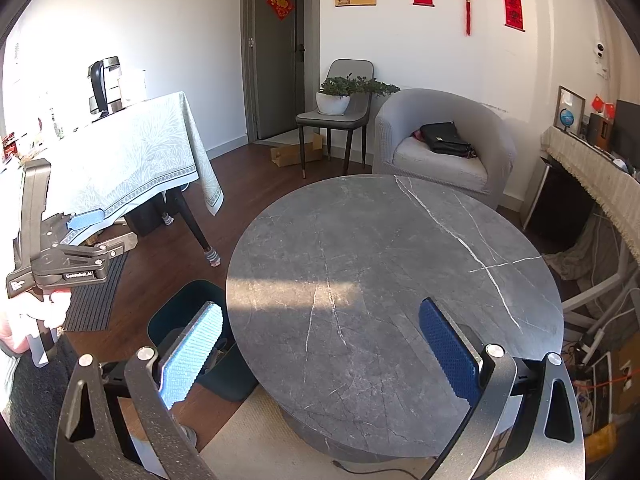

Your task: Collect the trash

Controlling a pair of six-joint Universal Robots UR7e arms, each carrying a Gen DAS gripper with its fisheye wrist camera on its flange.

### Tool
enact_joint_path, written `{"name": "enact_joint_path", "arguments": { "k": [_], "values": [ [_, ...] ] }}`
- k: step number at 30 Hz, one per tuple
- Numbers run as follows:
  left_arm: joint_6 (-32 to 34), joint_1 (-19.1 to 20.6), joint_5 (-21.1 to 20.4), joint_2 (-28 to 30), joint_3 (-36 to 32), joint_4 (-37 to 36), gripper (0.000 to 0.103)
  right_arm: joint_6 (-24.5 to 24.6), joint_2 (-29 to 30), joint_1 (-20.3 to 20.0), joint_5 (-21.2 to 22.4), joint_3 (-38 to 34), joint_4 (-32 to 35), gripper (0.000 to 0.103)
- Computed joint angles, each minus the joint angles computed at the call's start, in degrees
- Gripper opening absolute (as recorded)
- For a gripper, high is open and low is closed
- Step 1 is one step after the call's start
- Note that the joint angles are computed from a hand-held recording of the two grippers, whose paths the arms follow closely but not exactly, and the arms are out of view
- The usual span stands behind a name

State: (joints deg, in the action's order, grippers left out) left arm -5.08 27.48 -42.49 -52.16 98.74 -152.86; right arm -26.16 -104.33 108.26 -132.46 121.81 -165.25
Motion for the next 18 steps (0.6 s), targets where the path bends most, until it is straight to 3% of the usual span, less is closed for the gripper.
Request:
{"name": "enact_joint_path", "arguments": {
  "k": [18],
  "values": [
    [-0.3,0.1,-0.2,-0.1,-0.1,0.5,0.099,-0.4,0.0,-0.2,0.1,0.2,-0.2,0.1]
  ]
}}
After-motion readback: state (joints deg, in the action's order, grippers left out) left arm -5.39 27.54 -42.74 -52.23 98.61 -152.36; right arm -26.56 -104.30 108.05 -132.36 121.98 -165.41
